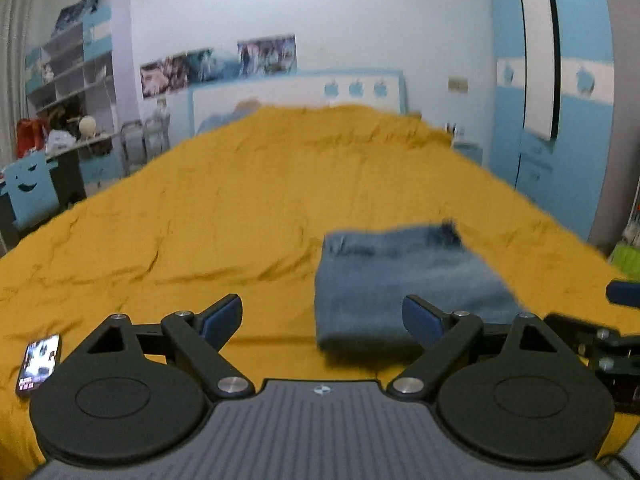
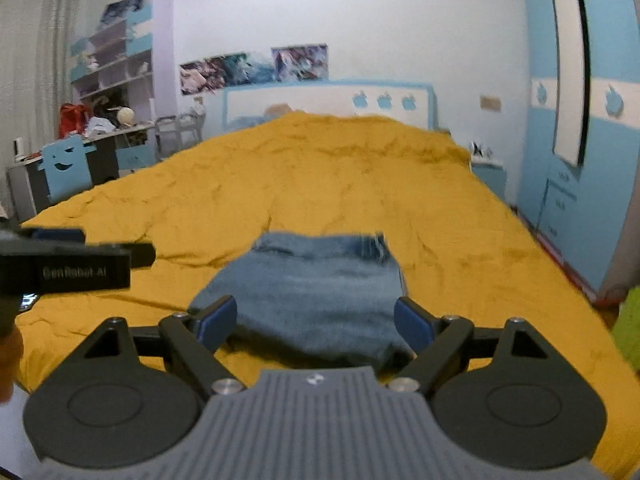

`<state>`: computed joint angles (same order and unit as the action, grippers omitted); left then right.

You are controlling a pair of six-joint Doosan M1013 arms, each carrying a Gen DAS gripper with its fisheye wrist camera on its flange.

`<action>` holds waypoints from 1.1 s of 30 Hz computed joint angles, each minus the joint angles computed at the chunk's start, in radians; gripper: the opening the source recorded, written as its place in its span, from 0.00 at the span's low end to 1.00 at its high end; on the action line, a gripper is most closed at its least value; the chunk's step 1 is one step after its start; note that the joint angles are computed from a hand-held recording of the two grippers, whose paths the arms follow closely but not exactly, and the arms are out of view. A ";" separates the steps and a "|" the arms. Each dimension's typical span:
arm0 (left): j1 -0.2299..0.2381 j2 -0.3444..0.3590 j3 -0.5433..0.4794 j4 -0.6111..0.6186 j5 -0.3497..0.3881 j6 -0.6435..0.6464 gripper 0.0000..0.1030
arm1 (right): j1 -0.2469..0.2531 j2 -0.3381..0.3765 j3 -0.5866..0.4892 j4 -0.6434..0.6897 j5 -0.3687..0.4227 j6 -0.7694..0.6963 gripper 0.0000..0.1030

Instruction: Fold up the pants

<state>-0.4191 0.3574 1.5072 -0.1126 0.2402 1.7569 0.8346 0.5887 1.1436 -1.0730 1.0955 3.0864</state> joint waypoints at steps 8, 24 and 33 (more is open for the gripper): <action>-0.011 -0.003 0.026 0.085 0.038 -0.054 1.00 | -0.008 0.022 0.003 0.092 0.020 0.003 0.80; -0.024 0.000 0.038 0.182 0.078 -0.148 1.00 | -0.024 0.030 0.026 0.143 -0.004 0.019 0.80; -0.023 0.001 0.033 0.199 0.083 -0.152 1.00 | -0.028 0.027 0.031 0.145 -0.015 0.026 0.80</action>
